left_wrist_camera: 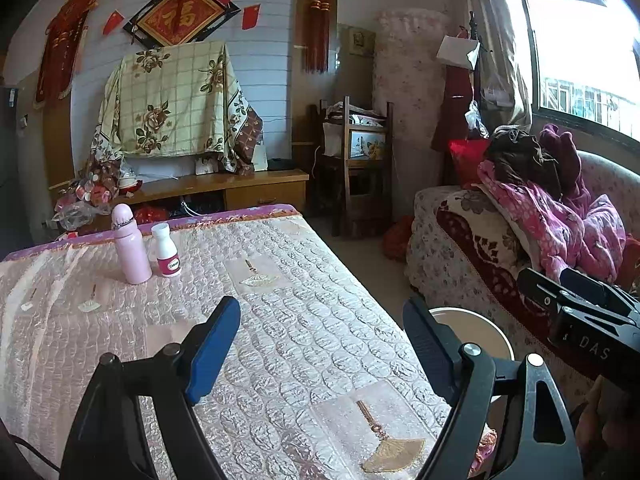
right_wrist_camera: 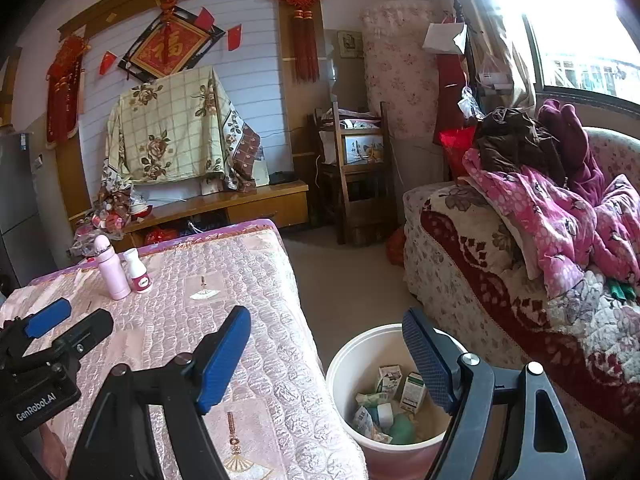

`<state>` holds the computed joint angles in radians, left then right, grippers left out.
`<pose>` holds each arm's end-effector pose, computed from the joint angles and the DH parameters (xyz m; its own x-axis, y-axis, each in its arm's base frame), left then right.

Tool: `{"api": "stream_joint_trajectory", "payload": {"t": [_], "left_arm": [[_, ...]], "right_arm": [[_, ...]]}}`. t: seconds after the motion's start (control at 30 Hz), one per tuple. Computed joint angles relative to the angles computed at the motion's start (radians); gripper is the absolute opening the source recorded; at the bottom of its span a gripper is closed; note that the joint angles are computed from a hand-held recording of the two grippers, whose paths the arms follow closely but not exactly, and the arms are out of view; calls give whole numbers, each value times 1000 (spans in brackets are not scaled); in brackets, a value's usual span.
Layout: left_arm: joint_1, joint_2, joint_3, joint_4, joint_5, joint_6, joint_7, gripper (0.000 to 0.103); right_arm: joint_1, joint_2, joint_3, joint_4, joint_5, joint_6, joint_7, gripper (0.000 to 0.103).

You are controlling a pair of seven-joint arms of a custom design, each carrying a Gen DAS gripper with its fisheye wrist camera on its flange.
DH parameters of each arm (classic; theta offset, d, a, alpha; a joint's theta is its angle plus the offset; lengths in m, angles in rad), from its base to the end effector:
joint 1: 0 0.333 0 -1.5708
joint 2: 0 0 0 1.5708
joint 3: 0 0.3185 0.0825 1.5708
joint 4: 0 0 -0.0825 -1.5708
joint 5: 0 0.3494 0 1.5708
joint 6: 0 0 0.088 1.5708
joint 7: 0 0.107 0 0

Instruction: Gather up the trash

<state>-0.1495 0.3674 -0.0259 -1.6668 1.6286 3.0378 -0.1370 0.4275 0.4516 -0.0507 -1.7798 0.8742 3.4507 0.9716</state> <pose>0.6196 -0.1849 0.4634 -0.0459 -0.9984 0.0344 -0.4413 -0.0106 -0.8973 0.6307 0.1598 0.4494 0.0619 -0.9929 -0.1020 -0.4318 0.0655 -0.8996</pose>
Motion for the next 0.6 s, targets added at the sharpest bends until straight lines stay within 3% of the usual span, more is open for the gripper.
{"api": "stream_joint_trajectory", "payload": {"t": [0.23, 0.6], "left_arm": [[-5, 1, -1, -4, -17, -6, 17, 84], [-18, 9, 11, 3, -70, 3, 73, 84]], "right_arm": [[0, 0, 0, 0, 0, -2, 3, 81], [32, 2, -48, 2, 3, -30, 12, 81]]}}
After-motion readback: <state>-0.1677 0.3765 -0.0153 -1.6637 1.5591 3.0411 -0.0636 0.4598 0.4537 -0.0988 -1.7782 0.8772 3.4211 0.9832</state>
